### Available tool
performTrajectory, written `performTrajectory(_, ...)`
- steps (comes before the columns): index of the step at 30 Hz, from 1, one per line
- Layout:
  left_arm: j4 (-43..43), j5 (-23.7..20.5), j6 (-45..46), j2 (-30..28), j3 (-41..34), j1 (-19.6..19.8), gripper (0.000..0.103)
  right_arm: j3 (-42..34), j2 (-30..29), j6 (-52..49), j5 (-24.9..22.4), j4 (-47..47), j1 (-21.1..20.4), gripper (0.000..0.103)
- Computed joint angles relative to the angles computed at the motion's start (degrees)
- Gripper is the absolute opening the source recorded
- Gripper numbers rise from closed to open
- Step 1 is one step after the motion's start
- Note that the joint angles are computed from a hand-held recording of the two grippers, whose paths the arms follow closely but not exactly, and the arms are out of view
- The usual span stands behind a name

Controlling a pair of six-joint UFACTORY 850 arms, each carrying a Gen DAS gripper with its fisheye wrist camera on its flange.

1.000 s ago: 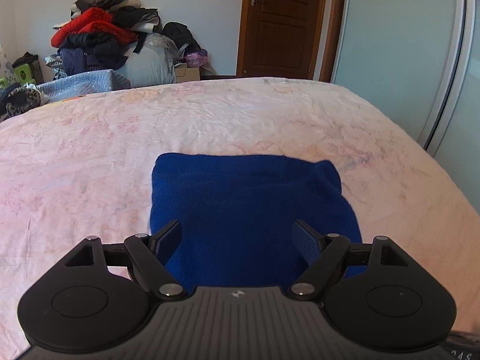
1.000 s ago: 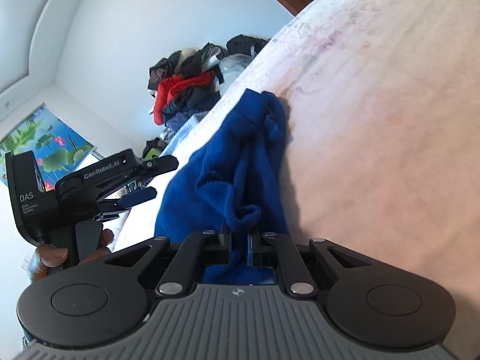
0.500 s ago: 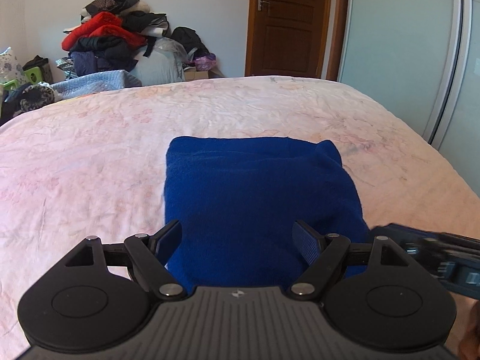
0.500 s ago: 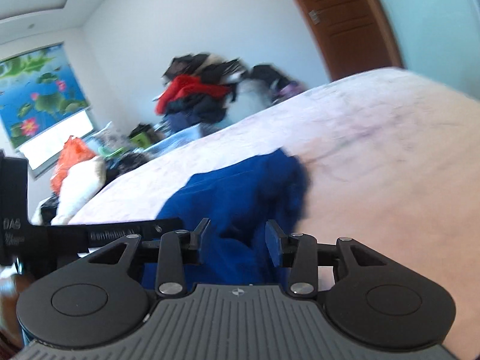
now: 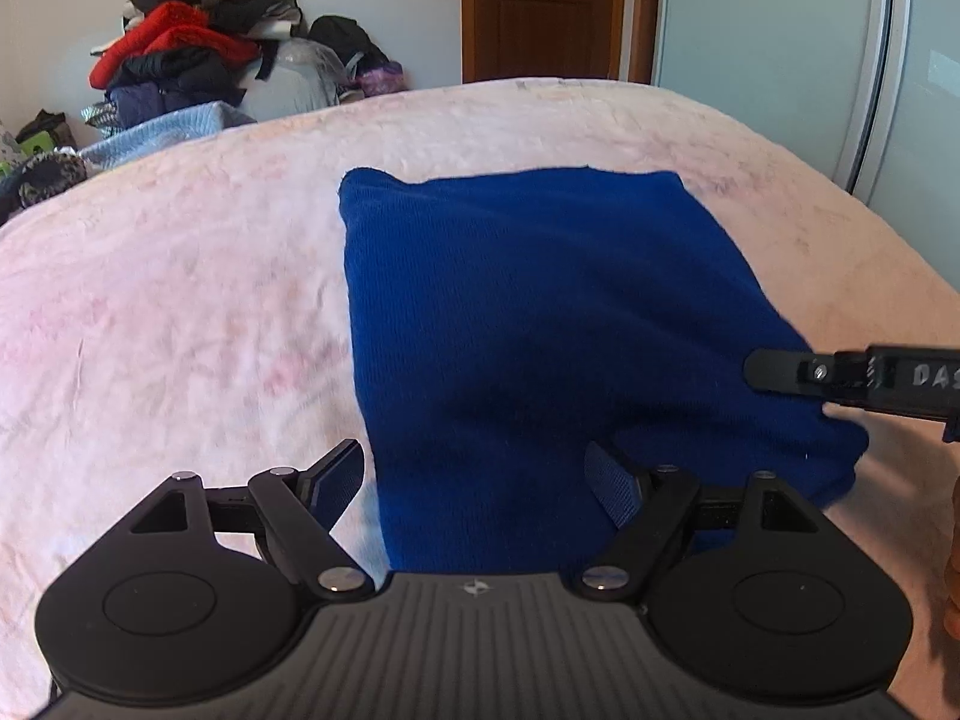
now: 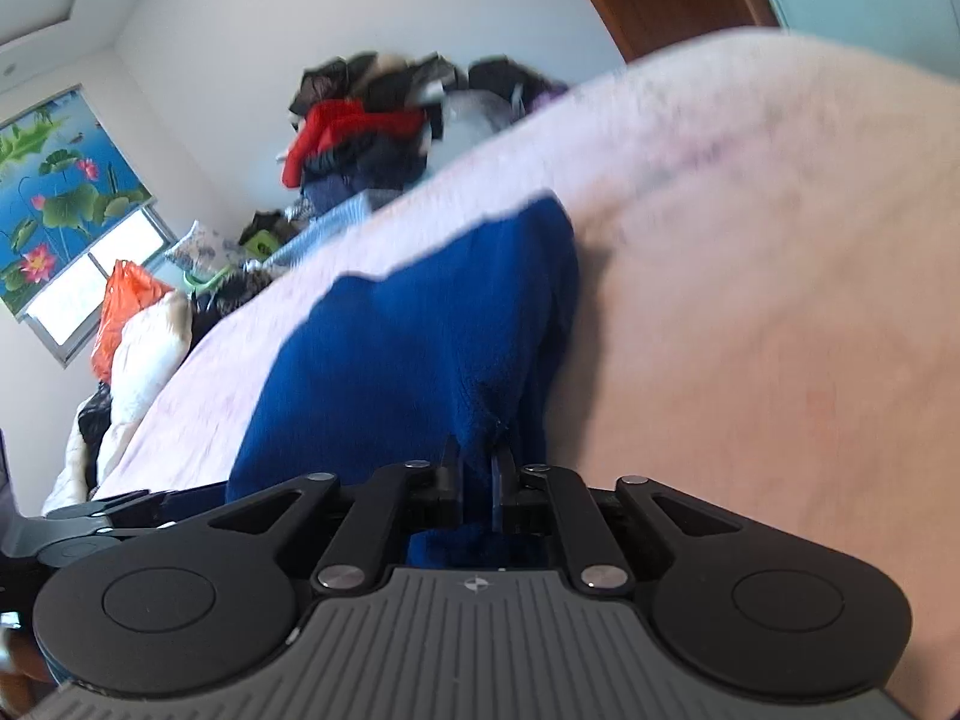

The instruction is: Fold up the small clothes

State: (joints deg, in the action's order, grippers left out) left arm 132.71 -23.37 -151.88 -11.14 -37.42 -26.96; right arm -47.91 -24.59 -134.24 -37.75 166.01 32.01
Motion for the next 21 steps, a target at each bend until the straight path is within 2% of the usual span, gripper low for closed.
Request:
performTrajectory(1, 0.4, -0.2, -0.8, 0.3, 0.4, -0.1, 0.081, 0.7, 0.3, 1.0, -1.2, -0.8, -0.1, 0.036)
performTrajectory(3, 1.3, -0.3, -1.7, 0.9, 1.0, 0.0, 0.081, 1.5, 1.1, -2.5, -1.6, 1.0, 0.6, 0.046)
performTrajectory(6, 1.4, 0.1, -1.2, 1.1, 1.5, 0.1, 0.084, 0.1, 1.4, -13.8, 6.5, 5.9, 2.7, 0.047)
performTrajectory(8, 2.5, 0.0, -2.1, 1.9, 2.3, 0.1, 0.084, 1.0, 2.0, -16.6, 6.3, 7.7, 3.1, 0.050)
performTrajectory(9, 2.7, -0.3, -2.4, 2.4, 2.7, 0.1, 0.084, 1.6, 2.5, -15.4, 5.7, 7.5, 2.8, 0.050)
performTrajectory(11, 2.7, -1.3, -2.8, 3.2, 3.3, 0.0, 0.084, 2.9, 3.0, -11.3, 2.5, 7.1, 1.7, 0.060)
performTrajectory(12, 2.5, -1.7, -3.1, 3.5, 3.5, 0.1, 0.084, 3.0, 2.9, -9.7, 1.7, 6.5, 1.0, 0.069)
performTrajectory(18, 1.0, -1.0, -5.0, 2.6, 1.8, 1.6, 0.084, 1.2, 0.8, -1.6, 0.4, -3.3, -1.6, 0.075)
performTrajectory(21, 4.9, 0.0, -10.1, 1.8, 1.3, 2.8, 0.085, -0.4, -0.8, 0.2, -0.9, -6.7, -1.9, 0.080)
